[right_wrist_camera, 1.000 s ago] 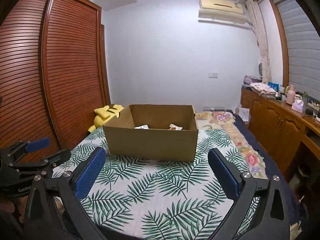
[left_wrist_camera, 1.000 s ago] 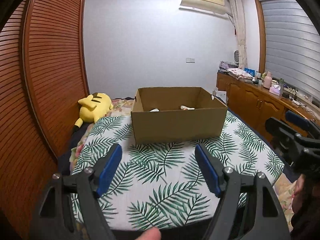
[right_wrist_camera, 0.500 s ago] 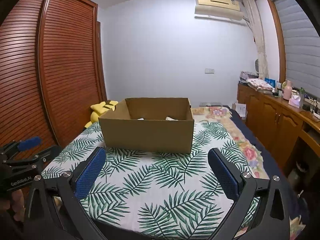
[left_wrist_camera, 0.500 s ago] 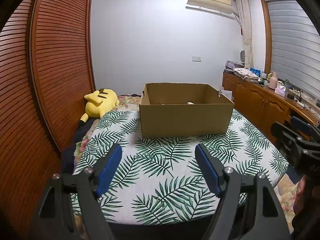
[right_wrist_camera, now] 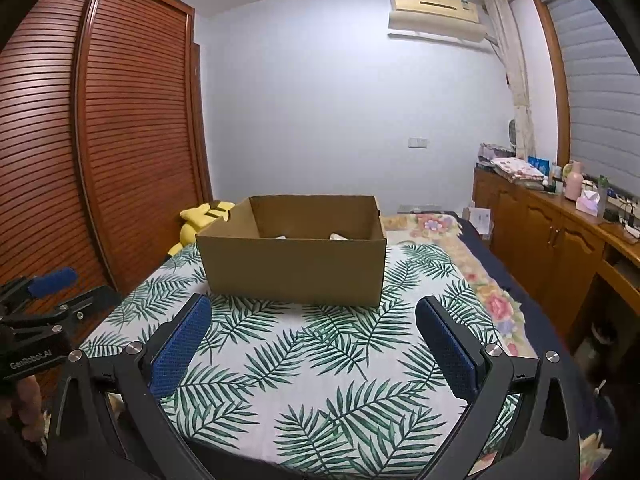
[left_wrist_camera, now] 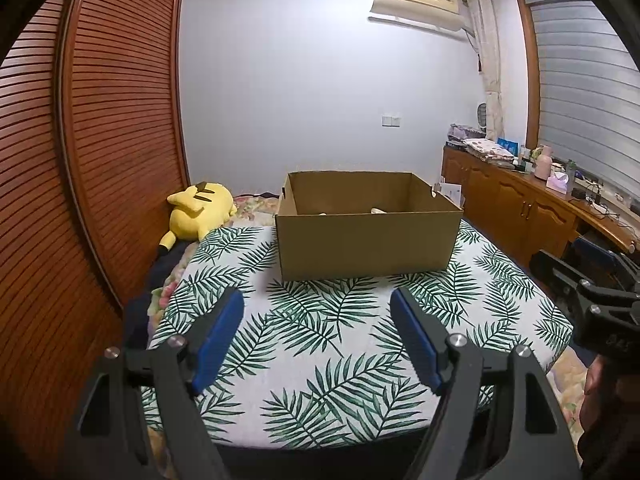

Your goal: Organize snacks

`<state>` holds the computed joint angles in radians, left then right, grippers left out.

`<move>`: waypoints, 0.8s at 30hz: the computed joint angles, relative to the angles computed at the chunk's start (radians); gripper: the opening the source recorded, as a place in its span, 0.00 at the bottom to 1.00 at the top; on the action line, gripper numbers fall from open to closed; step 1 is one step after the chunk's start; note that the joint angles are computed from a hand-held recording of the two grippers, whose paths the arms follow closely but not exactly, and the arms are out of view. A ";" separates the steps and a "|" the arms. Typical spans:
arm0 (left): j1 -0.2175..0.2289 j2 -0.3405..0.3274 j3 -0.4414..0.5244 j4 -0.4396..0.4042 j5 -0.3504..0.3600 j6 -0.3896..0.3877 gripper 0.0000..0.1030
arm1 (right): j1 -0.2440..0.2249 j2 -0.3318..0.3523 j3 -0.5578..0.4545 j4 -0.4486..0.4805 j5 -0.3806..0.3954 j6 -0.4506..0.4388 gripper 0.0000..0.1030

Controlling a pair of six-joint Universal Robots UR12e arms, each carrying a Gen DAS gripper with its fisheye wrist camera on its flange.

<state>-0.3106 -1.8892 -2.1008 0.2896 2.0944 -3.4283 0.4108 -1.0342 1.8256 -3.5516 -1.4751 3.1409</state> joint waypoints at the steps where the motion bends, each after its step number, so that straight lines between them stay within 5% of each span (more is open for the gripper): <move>1: -0.001 0.001 -0.002 0.002 0.000 0.000 0.74 | 0.000 0.000 0.000 0.000 0.001 0.000 1.00; 24: -0.007 0.008 -0.009 0.015 -0.002 0.008 0.75 | 0.000 0.001 0.012 -0.012 -0.011 -0.003 1.00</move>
